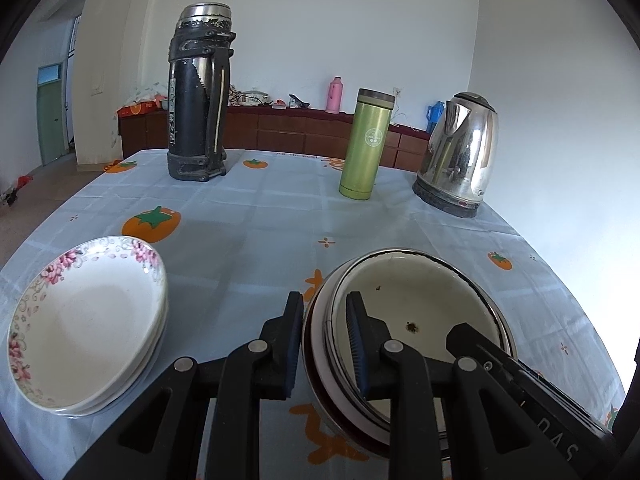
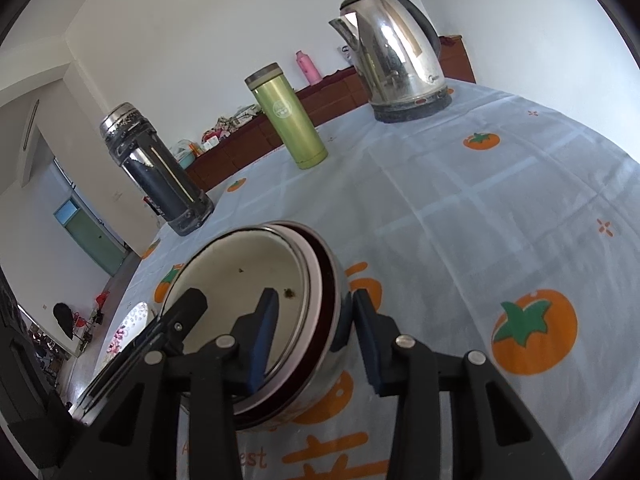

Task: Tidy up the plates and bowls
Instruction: 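Lift the nested bowls and carry them over the floral plate stack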

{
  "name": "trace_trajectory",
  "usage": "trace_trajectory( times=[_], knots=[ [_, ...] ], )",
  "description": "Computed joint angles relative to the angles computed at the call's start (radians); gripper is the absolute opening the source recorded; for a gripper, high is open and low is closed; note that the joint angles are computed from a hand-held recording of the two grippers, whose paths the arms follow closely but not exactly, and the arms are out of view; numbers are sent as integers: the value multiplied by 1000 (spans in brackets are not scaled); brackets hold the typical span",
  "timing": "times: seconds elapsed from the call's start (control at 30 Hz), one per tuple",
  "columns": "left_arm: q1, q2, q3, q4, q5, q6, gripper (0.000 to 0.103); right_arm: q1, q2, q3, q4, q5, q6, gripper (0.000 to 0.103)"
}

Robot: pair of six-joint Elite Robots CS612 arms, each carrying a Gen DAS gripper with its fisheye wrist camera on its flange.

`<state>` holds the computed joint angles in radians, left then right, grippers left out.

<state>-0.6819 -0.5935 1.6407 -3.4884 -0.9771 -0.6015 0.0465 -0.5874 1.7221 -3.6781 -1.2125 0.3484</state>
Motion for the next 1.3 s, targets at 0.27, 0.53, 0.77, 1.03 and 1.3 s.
trace_trajectory(
  times=[0.27, 0.53, 0.77, 1.03, 1.3],
  knots=[
    [-10, -18, 45, -41, 12, 10, 24, 9, -13, 40, -46, -10, 13, 39],
    [-18, -36, 97, -91, 30, 27, 24, 22, -25, 77, -92, -14, 27, 39],
    [-15, -52, 139, -135, 38, 29, 24, 41, -32, 94, -116, -26, 32, 39],
    [-6, -74, 185, -198, 63, 37, 24, 72, -46, 99, -138, -38, 34, 39],
    [18, -98, 234, -266, 97, 40, 24, 119, -56, 74, -136, -39, 18, 39]
  ],
)
